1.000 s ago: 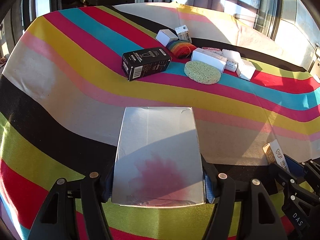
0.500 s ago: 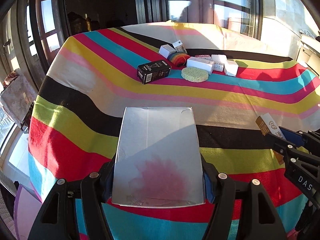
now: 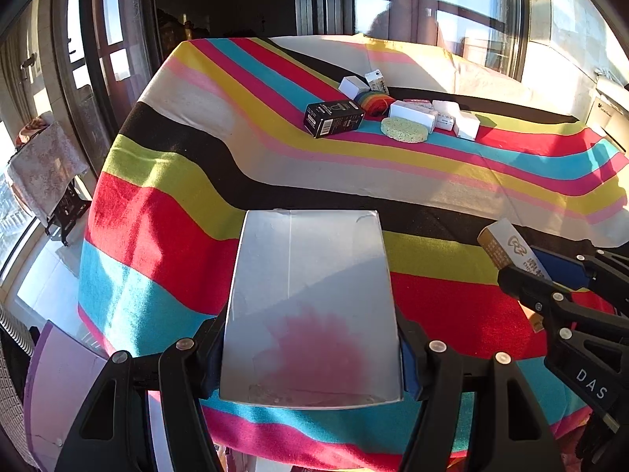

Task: Organize objects
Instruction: 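Carry the pink-stained box and dental box over the storage box with both tools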

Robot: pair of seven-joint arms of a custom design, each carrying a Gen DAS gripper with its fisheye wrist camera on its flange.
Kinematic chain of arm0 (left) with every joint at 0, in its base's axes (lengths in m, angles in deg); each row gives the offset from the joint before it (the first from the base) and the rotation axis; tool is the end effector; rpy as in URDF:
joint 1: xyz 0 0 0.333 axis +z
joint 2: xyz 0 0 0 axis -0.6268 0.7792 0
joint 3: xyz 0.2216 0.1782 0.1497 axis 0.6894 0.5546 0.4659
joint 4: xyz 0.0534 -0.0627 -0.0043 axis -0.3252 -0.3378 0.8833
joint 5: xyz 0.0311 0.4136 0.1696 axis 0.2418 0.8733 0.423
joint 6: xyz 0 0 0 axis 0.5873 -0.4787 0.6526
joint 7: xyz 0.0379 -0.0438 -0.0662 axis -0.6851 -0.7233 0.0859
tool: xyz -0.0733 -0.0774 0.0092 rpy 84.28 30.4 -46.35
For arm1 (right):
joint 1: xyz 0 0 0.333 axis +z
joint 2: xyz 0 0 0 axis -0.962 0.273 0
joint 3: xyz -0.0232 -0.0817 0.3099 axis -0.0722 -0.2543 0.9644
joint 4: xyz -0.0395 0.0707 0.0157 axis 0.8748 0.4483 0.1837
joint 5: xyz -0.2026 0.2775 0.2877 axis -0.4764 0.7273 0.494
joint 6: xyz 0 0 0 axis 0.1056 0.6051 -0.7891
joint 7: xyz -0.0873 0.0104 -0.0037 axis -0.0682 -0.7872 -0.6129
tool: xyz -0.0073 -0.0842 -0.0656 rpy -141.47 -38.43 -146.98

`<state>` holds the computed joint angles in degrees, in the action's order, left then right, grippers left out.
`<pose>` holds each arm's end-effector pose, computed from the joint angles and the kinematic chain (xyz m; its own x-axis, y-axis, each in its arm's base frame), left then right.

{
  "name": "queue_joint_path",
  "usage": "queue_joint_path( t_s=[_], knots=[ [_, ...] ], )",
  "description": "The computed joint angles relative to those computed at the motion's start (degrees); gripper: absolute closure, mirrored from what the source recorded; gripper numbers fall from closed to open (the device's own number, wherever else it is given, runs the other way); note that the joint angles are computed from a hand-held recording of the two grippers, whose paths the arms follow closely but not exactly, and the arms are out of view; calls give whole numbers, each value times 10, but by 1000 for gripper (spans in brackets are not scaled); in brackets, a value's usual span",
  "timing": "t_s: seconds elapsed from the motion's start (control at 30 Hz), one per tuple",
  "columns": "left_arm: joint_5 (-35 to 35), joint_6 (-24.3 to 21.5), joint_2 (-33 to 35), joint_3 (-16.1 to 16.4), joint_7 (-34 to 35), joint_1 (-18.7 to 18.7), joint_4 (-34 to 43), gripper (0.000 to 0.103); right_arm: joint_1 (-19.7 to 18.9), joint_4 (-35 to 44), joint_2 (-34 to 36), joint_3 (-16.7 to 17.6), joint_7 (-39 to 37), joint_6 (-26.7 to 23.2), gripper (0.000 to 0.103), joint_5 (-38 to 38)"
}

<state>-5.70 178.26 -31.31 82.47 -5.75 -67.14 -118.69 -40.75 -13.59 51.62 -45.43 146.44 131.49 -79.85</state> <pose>0.6701 -0.4090 0.3680 0.2323 -0.9722 -0.0279 -0.7198 -0.1525 -0.6773 0.6872 0.4373 0.3702 0.5356 -0.8438 0.0336 -0.6031 -0.4101 -0.6842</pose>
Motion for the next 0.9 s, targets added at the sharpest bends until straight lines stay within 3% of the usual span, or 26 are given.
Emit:
queue_joint_path(
  t_s=[0.4,0.63,0.9],
  knots=[
    [65,14,-110,-17,-108,10,-165,35,0,-30,-22,41,-87,7,68,15],
    [101,4,-184,-43,-196,37,-266,35,14,-23,-20,52,-133,-12,68,11],
    [93,-11,-246,-70,-264,75,-352,35,34,-2,-6,66,-201,-37,68,3]
  ],
)
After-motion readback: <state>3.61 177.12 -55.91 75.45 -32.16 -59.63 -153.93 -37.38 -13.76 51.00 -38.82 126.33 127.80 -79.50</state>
